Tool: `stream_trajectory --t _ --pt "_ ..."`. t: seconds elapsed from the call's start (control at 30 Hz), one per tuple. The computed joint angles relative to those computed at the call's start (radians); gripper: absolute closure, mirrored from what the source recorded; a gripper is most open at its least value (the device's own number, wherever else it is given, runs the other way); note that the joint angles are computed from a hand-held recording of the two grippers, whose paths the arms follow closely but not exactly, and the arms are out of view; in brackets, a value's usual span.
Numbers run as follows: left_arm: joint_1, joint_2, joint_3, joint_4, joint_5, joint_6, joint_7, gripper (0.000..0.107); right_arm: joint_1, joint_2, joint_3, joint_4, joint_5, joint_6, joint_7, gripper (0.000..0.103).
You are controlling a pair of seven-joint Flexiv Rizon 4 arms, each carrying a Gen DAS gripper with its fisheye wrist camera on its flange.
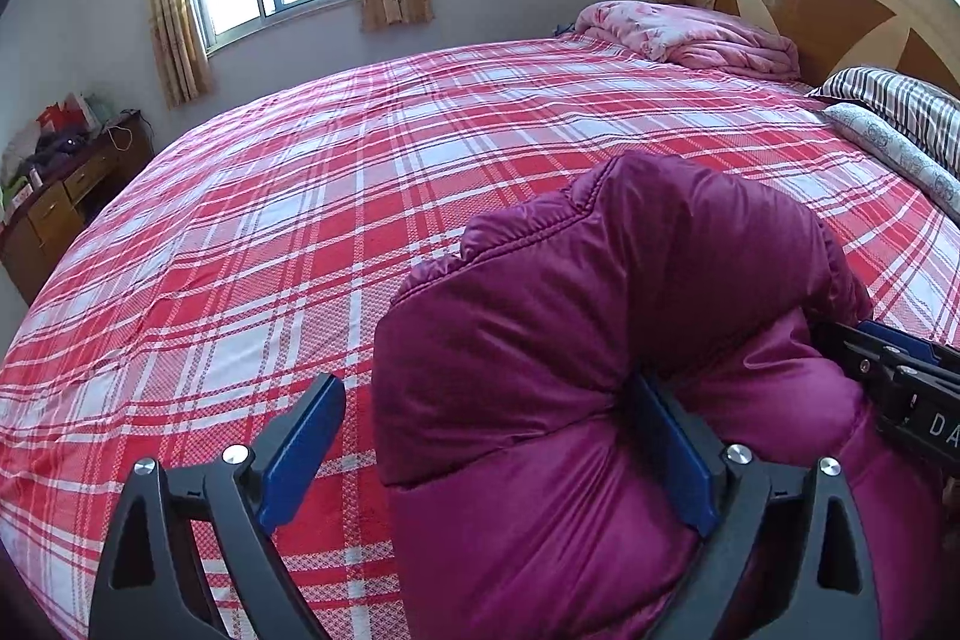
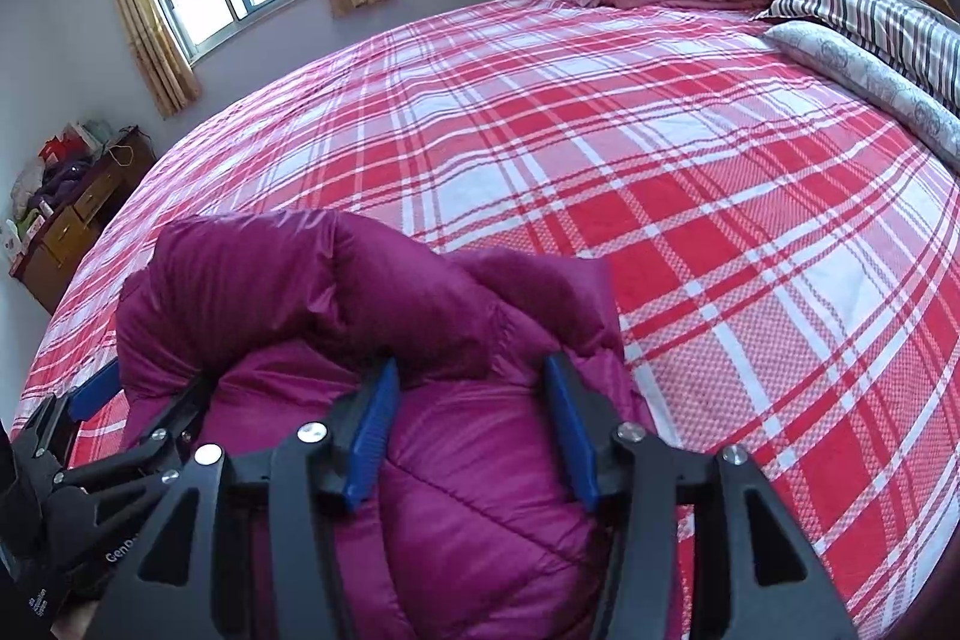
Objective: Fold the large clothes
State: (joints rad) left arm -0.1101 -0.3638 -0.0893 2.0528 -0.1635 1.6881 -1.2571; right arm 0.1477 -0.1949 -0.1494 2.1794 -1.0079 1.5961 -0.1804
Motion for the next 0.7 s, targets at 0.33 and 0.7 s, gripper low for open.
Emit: stream_trajectory --t 0.33,0.7 --pt "0.027 -0.001 -0.028 -0.002 -0.009 -0.016 0.009 0.011 -0.002 -0.009 0.052 -0.015 0.123 -0.066 -0.112 0.048" --pt "0.020 -0.004 -0.021 -0.004 -0.013 -0.020 0.012 0.010 0.009 -0.011 0.066 -0.023 0.184 -0.111 -0.174 0.047"
